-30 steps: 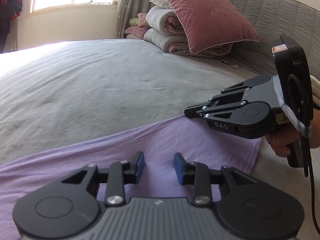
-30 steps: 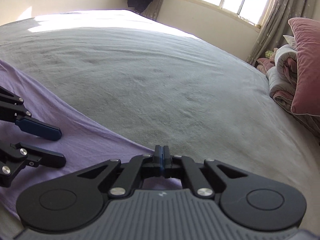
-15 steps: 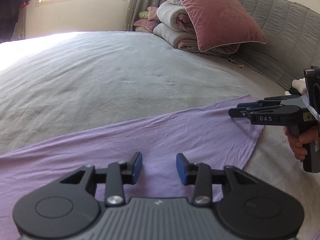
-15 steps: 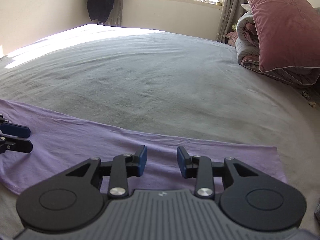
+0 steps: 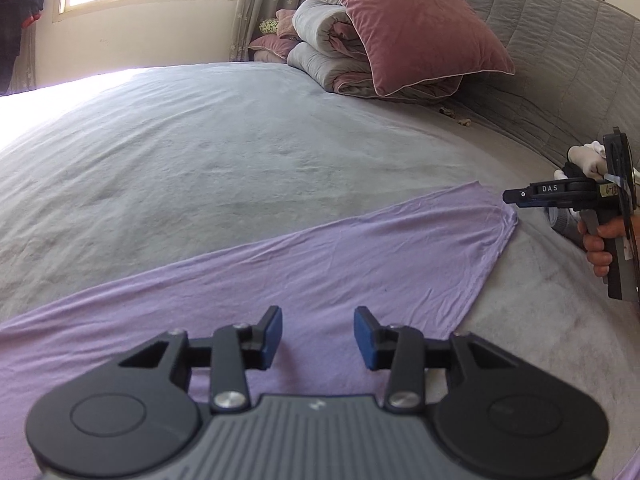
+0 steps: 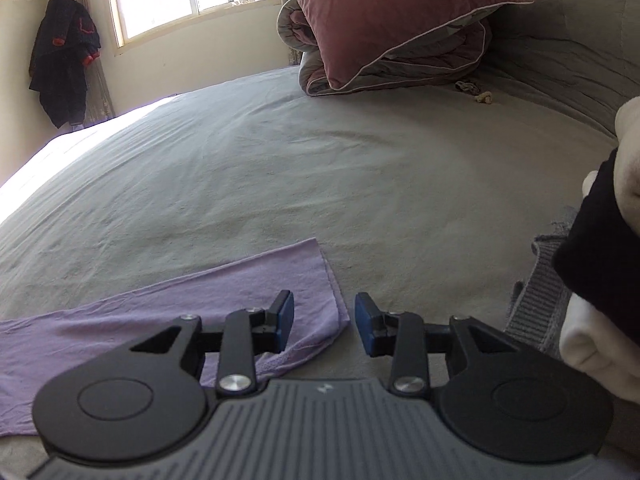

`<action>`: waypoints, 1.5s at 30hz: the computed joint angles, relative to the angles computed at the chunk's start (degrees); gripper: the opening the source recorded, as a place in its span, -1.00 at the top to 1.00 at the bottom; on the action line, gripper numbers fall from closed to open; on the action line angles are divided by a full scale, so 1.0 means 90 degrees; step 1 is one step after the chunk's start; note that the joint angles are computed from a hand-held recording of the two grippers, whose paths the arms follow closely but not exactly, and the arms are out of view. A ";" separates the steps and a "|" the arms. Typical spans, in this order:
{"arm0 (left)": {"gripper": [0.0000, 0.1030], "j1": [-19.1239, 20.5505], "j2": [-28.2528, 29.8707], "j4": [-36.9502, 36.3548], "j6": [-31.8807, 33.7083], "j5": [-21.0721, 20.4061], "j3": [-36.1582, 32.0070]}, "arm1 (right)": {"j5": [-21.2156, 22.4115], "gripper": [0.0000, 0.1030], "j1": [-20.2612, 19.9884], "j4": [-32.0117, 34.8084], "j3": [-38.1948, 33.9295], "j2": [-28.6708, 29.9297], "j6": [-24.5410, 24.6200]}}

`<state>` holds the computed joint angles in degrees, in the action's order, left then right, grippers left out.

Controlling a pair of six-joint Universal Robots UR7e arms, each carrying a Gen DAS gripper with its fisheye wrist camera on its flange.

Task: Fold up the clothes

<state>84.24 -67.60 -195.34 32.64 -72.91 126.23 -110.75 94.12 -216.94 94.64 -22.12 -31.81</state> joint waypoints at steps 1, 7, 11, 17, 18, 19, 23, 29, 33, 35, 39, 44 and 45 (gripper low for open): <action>0.22 -0.0036 0.0091 0.0009 -0.0023 -0.0030 -0.0041 | 0.0008 0.24 0.0008 0.0103 -0.0134 0.0037 -0.0029; 0.21 -0.0165 0.0584 -0.0186 -0.0024 -0.0210 -0.0184 | -0.0017 0.24 0.0021 0.0390 -0.0808 0.0416 -0.0529; 0.18 -0.0197 0.0856 -0.0453 0.0045 -0.0328 -0.0234 | 0.0030 0.94 0.0013 -0.0084 -0.1041 0.0752 -0.1413; 0.12 -0.0210 0.1001 -0.0774 0.0365 -0.0332 -0.0180 | 0.0018 0.95 -0.0018 -0.0792 -0.1254 0.1032 -0.1967; 0.11 -0.0219 0.1006 -0.0788 0.0381 -0.0313 -0.0176 | -0.0034 0.95 -0.0012 -0.0731 -0.1291 0.1038 -0.1982; 0.10 -0.0227 0.1006 -0.0793 0.0392 -0.0294 -0.0172 | -0.0075 0.95 -0.0003 -0.0684 -0.1317 0.1042 -0.2009; 0.07 -0.0290 0.0979 -0.0791 0.0386 -0.0171 -0.0144 | -0.0286 0.74 0.0099 -0.0571 -0.1192 0.0923 -0.1847; 0.07 -0.0574 0.0590 -0.0485 0.0122 0.0237 0.0140 | -0.0414 0.16 0.0292 -0.0539 -0.0198 0.0402 -0.1136; 0.07 -0.0838 0.0242 -0.0459 -0.0026 0.0634 0.0499 | -0.0690 0.16 0.0497 -0.0564 0.0391 0.0153 -0.0883; 0.07 -0.0983 0.0004 -0.0356 -0.0166 0.0825 0.0691 | -0.0884 0.16 0.0621 -0.0572 0.0602 0.0055 -0.0782; 0.06 -0.1327 -0.0474 -0.0302 -0.0403 0.1247 0.1150 | -0.1006 0.15 0.0817 -0.0652 0.1057 -0.0165 -0.0395; -0.02 -0.1810 -0.1015 -0.0346 -0.0910 0.1953 0.1741 | -0.1045 0.05 0.1049 -0.0644 0.1544 -0.0354 0.0032; -0.04 -0.1916 -0.1119 -0.0365 -0.1072 0.2127 0.1854 | -0.1035 0.04 0.1089 -0.0665 0.1637 -0.0378 0.0117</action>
